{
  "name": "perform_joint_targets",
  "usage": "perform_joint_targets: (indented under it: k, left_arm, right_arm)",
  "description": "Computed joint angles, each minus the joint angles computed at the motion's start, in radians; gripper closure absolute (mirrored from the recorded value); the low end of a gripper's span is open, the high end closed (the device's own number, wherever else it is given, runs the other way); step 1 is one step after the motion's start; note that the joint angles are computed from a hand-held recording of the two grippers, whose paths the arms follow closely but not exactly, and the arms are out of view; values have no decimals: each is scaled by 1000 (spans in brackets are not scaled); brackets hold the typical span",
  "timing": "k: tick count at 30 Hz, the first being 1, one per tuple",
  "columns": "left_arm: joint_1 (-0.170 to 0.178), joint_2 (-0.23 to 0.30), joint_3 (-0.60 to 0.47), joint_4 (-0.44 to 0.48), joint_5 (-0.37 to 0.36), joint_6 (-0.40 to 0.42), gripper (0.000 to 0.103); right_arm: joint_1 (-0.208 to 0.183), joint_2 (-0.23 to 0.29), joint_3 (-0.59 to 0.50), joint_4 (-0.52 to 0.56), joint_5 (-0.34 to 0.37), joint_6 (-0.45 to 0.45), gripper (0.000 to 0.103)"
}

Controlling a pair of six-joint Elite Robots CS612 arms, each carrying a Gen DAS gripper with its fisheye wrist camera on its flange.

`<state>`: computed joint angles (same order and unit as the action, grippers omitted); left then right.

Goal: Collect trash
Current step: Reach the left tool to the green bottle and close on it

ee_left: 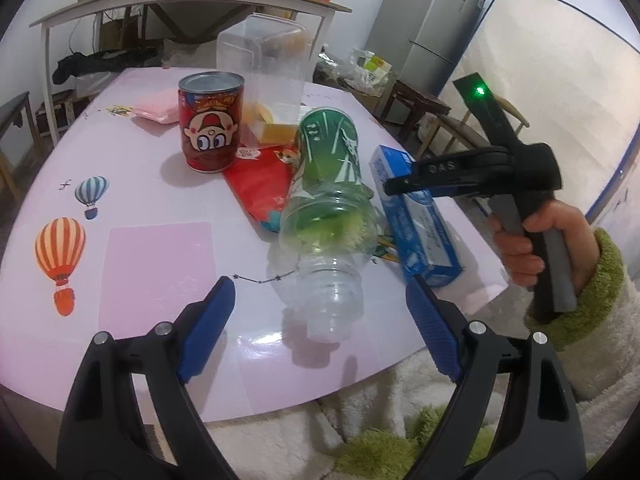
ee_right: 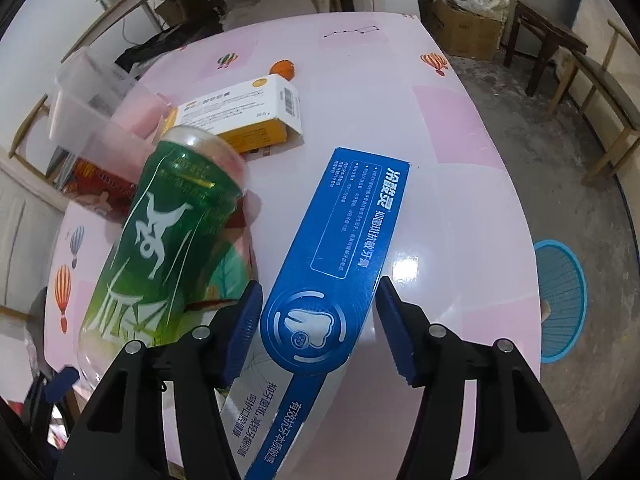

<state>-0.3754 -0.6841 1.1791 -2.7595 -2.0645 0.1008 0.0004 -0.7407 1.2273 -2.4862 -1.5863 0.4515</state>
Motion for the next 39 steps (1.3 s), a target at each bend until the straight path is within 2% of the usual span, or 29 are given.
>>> perform_joint_targets:
  k: [5,9,15,19,21,24,26,30,36,39]
  left_arm:
    - [-7,3,-1,-5,36,3,20]
    - [-7,2,-2,20,19,-1,22]
    - [-1,2,-5,70,-67,-21,24]
    - [9,5,-4,98,-166,-46,24]
    - [12,6,0,90,-181,-65,24]
    - [14,6,1,65,-162,-99,24]
    - [17,7,0,43,-150,-121,24]
    - [17,11,-9,42,-124,-131,24]
    - [21,26,-30,59,-128,-141,24]
    - [21,32,-39,69,-126,-137,24]
  right_arm:
    - [-5,-8,21,-26,23,-2,46]
    - [-8,-11,33,-48,44,-17,46]
    - [-21,-15,48,-78,102,-35,46]
    - [-26,-16,52,-82,129,-51,46]
    - [-30,-16,53,-82,144,-62,46]
    - [-33,-17,56,-88,164,-57,45]
    - [-40,-17,62,-100,203,-39,45]
    - [-46,-18,70,-119,232,-19,42]
    - [-49,-27,86,-155,237,4,40]
    - [-43,-38,94,-174,201,15,40]
